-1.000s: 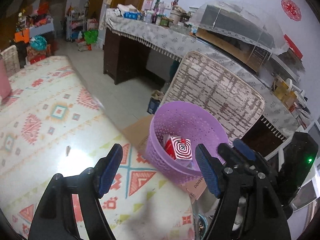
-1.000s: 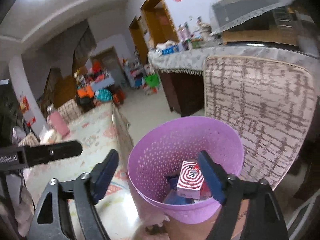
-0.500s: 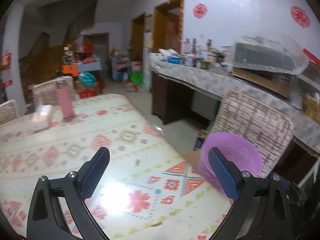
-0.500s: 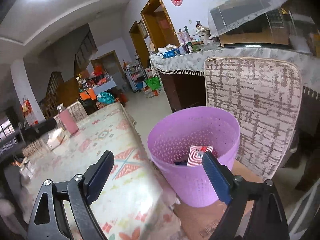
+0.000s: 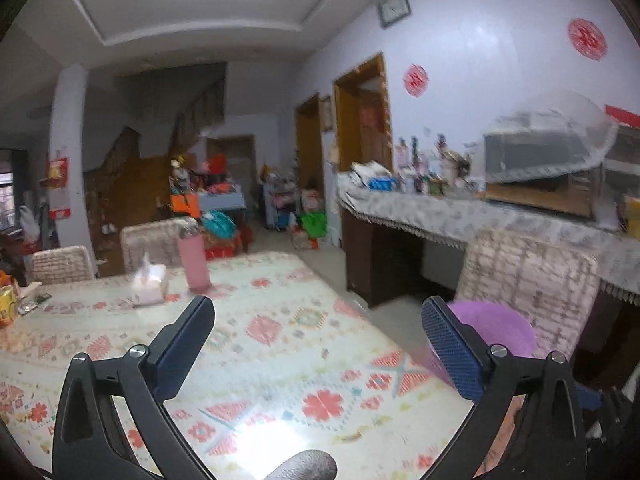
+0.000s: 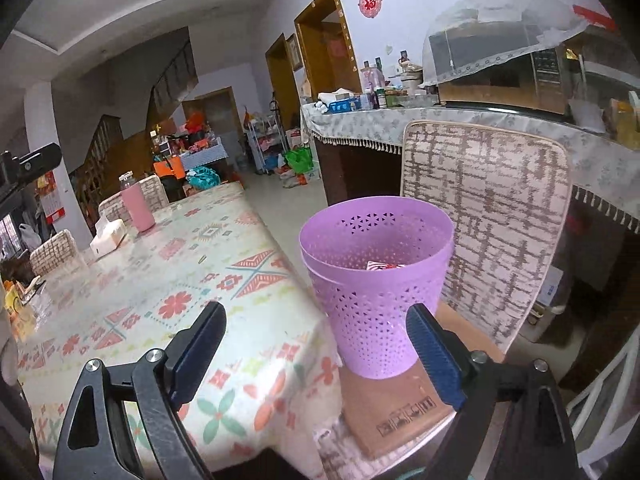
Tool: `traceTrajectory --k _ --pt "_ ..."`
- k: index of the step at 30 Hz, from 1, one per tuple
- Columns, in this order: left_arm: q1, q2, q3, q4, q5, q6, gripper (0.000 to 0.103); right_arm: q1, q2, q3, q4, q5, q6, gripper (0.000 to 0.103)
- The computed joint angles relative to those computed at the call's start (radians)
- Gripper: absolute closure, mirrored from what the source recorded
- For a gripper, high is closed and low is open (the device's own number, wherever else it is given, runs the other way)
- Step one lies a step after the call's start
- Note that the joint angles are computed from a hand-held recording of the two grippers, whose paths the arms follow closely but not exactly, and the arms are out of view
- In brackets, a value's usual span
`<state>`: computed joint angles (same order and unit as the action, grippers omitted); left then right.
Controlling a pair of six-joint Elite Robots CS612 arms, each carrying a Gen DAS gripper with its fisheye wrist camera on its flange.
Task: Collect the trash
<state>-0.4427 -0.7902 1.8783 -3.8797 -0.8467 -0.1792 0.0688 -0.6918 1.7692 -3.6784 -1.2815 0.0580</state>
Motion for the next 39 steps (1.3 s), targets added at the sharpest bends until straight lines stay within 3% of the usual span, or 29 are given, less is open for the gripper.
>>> traceTrajectory --k 8,17,32,39 --pt "0.008 -0.021 0.030 0.234 -0.173 -0.125 0.000 0.004 -0.020 0.050 -0.032 -0.044 -0.027 0.008" --pt "0.010 -0.019 0.047 0.304 -0.292 -0.172 0.000 0.012 -0.033 0.084 -0.030 -0.100 -0.067 0.008" --pt "0.022 -0.013 0.046 0.360 -0.355 -0.198 0.000 0.024 -0.037 0.080 0.049 -0.118 -0.088 0.008" --pt "0.029 -0.013 0.043 0.374 -0.352 -0.218 0.000 0.030 -0.037 0.072 0.083 -0.116 -0.092 0.008"
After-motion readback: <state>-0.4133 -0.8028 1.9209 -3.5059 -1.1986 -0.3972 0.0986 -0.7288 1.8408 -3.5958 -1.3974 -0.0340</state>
